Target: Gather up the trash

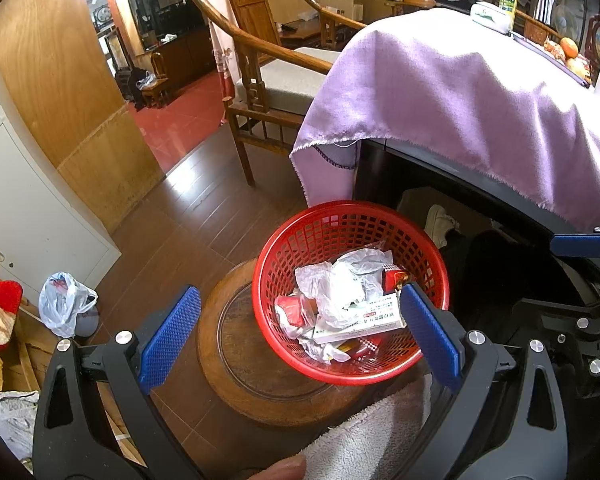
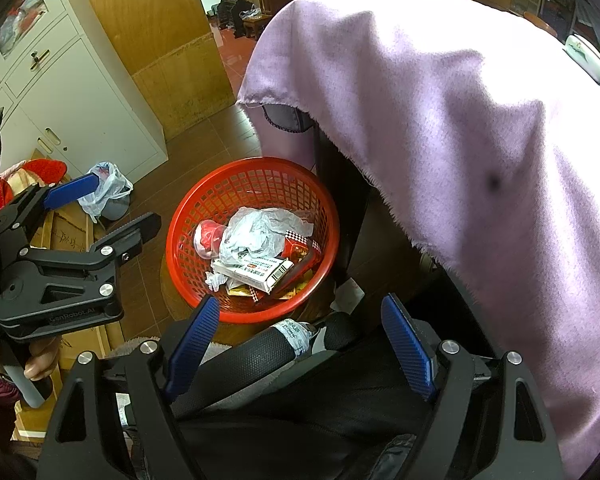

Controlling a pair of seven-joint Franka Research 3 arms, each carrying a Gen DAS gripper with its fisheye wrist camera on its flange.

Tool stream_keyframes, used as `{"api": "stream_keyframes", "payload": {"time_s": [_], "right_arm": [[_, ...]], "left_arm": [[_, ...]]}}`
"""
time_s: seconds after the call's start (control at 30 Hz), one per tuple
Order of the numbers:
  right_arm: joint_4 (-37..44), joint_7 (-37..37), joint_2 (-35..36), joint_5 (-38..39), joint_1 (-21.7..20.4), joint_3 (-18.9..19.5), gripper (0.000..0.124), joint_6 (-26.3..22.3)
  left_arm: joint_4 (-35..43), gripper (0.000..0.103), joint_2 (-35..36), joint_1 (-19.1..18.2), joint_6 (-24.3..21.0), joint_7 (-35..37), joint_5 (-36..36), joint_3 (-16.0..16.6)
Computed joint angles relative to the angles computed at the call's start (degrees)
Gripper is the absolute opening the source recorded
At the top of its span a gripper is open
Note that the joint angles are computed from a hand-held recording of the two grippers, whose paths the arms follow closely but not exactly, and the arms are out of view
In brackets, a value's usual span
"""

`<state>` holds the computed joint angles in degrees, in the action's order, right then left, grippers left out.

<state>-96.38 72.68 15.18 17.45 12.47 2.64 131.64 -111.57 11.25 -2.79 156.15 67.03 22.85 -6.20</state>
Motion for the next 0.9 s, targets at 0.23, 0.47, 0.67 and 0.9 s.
{"api": "stream_keyframes", "payload": {"time_s": [0.23,0.47,0.67,0.9], "right_arm": [[0.0,0.0,0.0,0.0,0.0,0.0,0.082,-0.1],[0.1,0.1,0.1,0.0,0.0,0.0,0.082,-0.1],[-0.1,0.0,0.0,0.0,0.1,0.0,0.082,0.0],[-0.2,0.1,0.0,0.0,0.1,0.0,0.082,0.1]], "left_arm": [[0.0,0.096,0.2,-0.1,-0.1,0.1,0.0,-0.1],[-0.2,0.096,0.3,0.0,0.0,0.4,-0.3,-0.1],[-0.1,0.096,0.4,-0.1,0.2,0.7,-0.3,-0.2],[0.0,0.096,0.5,0.0,0.2,0.3,-0.1,0.0]]}}
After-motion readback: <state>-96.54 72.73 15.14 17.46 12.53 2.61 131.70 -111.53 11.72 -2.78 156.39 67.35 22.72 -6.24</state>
